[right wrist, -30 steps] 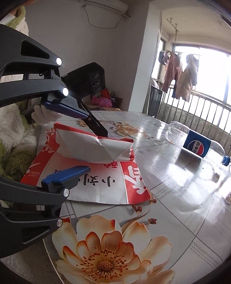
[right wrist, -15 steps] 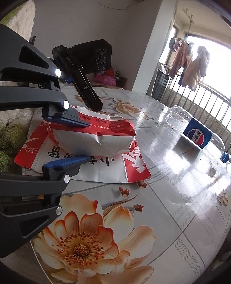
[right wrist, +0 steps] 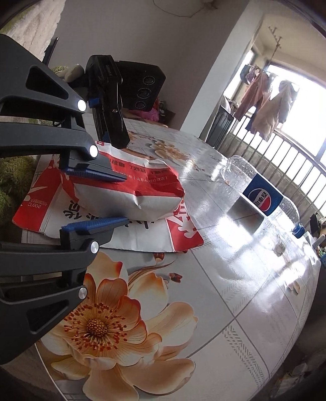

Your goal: Collect trash

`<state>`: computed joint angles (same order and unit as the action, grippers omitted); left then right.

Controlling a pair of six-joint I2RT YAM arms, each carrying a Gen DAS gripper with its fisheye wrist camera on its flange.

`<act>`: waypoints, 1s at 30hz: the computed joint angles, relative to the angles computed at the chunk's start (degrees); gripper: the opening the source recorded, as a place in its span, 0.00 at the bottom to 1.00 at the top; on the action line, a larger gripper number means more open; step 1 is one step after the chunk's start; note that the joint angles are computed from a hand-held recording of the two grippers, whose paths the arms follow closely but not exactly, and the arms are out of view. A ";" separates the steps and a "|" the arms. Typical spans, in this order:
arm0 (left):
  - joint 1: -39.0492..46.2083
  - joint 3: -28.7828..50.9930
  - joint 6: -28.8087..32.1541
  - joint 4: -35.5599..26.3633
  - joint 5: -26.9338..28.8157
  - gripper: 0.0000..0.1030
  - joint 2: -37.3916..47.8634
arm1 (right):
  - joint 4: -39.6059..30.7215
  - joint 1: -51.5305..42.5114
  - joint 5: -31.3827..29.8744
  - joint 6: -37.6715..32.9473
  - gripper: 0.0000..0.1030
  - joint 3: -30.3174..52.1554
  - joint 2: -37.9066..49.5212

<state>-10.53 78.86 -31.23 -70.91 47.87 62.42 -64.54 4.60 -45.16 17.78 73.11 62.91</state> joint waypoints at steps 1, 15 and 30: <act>0.55 -0.95 -1.24 1.44 1.34 0.43 -0.49 | 0.15 -0.56 -0.63 -0.24 0.25 -0.12 0.18; 1.01 -15.11 -24.88 24.47 16.14 0.34 -5.02 | 4.61 -8.65 -16.19 -2.33 0.22 -5.75 0.06; 0.45 1.63 -8.82 2.91 -4.91 0.23 -4.36 | -0.48 -8.83 -12.27 -0.80 0.53 8.52 11.08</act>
